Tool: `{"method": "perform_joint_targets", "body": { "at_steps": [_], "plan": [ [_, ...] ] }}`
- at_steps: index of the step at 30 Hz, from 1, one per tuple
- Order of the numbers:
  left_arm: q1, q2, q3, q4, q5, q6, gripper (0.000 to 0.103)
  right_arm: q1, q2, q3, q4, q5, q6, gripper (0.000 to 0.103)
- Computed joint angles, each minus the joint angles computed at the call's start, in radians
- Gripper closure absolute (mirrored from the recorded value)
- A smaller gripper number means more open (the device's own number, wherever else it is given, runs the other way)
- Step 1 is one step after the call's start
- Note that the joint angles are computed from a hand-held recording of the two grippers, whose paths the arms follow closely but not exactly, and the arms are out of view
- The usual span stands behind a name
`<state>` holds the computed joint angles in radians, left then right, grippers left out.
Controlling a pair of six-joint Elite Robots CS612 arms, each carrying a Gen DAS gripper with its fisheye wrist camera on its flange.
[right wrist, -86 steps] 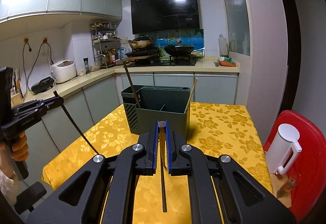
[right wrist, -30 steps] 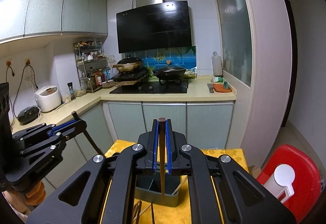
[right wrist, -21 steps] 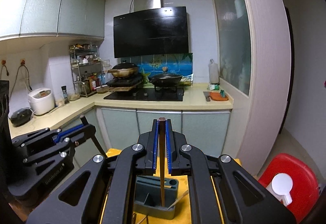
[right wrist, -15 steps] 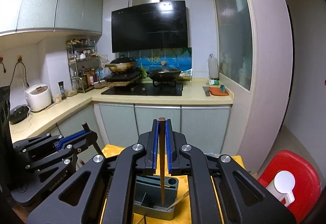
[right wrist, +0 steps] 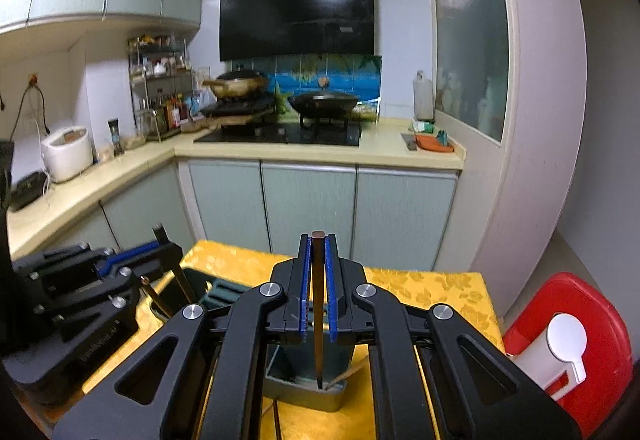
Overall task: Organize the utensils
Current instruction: 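Lower both chopsticks into the green holder and open both tools, then withdraw both tools from the holder and move down toward the table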
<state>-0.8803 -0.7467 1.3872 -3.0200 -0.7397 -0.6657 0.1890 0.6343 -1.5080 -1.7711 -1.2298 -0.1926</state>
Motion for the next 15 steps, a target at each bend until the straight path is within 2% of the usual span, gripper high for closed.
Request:
{"method": "perform_joint_targets", "body": {
  "at_steps": [3, 5, 7, 10, 13, 15],
  "plan": [
    [-0.002, -0.005, 0.013, -0.004, 0.009, -0.014, 0.095, 0.0, 0.002, -0.002, 0.024, 0.006, 0.005, 0.095],
    [-0.004, -0.007, 0.017, -0.009, 0.016, -0.018, 0.089, -0.001, 0.001, -0.003, 0.047, 0.021, -0.001, 0.095],
    [-0.009, -0.009, 0.023, -0.017, 0.032, -0.017, 0.072, -0.001, 0.001, -0.005, 0.057, 0.02, -0.013, 0.094],
    [-0.013, -0.013, 0.03, -0.024, 0.05, -0.016, 0.06, -0.001, 0.003, -0.012, 0.063, 0.015, -0.018, 0.092],
    [-0.017, -0.021, 0.043, -0.026, 0.056, -0.019, 0.051, -0.005, 0.007, -0.022, 0.062, 0.005, 0.002, 0.071],
    [-0.021, -0.028, 0.051, -0.026, 0.063, -0.021, 0.046, -0.011, 0.011, -0.031, 0.062, 0.01, 0.015, 0.066]
  ]
}}
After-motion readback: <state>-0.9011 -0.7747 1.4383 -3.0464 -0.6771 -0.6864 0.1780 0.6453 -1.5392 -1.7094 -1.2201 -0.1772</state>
